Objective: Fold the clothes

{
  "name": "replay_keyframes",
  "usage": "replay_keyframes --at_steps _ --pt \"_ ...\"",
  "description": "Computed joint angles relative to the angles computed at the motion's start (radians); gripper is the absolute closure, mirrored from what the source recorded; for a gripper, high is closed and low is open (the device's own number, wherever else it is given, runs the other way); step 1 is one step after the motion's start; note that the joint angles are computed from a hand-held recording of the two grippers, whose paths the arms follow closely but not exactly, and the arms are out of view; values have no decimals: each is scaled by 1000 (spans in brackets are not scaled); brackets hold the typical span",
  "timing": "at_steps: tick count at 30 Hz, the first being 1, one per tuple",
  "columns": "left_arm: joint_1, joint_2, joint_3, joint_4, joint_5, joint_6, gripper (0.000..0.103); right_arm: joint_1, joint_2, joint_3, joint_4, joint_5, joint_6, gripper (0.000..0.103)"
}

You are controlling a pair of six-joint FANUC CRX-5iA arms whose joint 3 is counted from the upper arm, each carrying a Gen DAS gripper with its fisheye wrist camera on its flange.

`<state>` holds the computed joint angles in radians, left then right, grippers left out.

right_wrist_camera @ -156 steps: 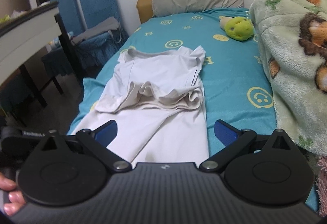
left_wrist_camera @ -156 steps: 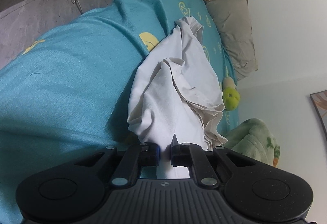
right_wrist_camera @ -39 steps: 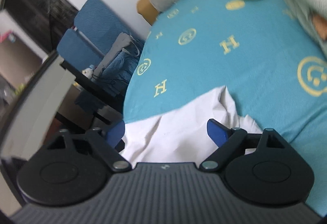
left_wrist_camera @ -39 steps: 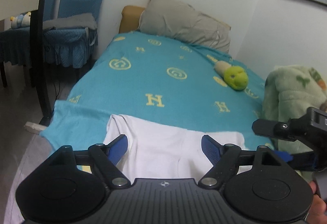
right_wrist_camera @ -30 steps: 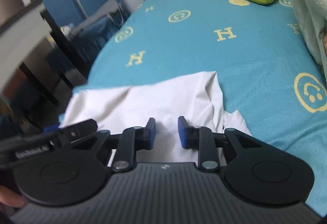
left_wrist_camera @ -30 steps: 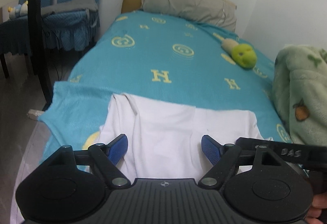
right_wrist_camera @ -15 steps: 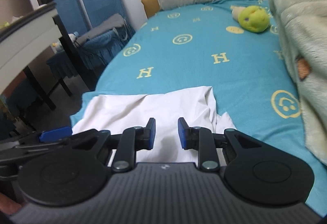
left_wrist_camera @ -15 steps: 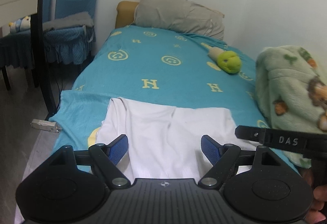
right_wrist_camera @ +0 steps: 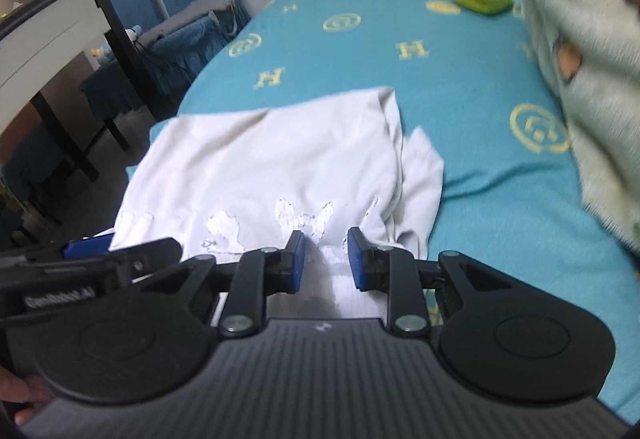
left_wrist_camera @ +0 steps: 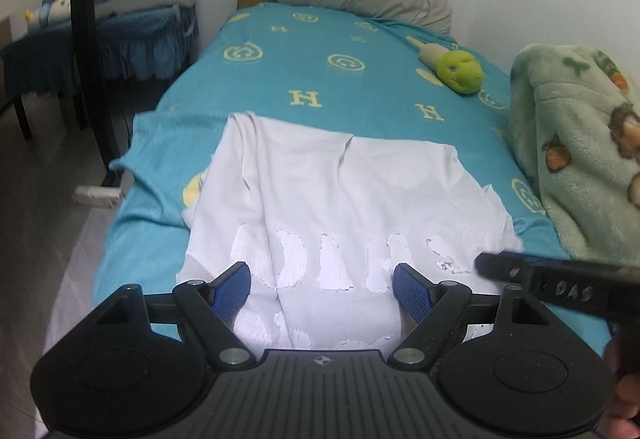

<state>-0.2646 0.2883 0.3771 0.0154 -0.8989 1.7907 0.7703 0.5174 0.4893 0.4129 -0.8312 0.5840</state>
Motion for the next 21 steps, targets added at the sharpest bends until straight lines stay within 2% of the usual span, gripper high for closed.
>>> replay_keyframes --at_steps 4,8,11,15,17,18,21 --pt "-10 -20 -10 -17 -3 23 23 1 -5 -8 -3 6 -6 78" --pt "-1 -65 -50 41 -11 79 22 1 -12 -23 3 15 -11 78" --pt "19 -130 -171 184 70 68 17 0 -11 -20 -1 12 -8 78" --pt "51 -120 -227 323 45 97 17 -3 -5 -7 -15 6 -6 77" --pt "76 -114 -271 399 73 146 17 -3 -6 -7 -15 7 -10 77" --pt "91 -115 -310 452 103 179 17 -3 -7 -10 -14 9 -13 78" --pt "116 -145 -461 648 262 187 19 -3 -13 -20 -10 16 -26 78"
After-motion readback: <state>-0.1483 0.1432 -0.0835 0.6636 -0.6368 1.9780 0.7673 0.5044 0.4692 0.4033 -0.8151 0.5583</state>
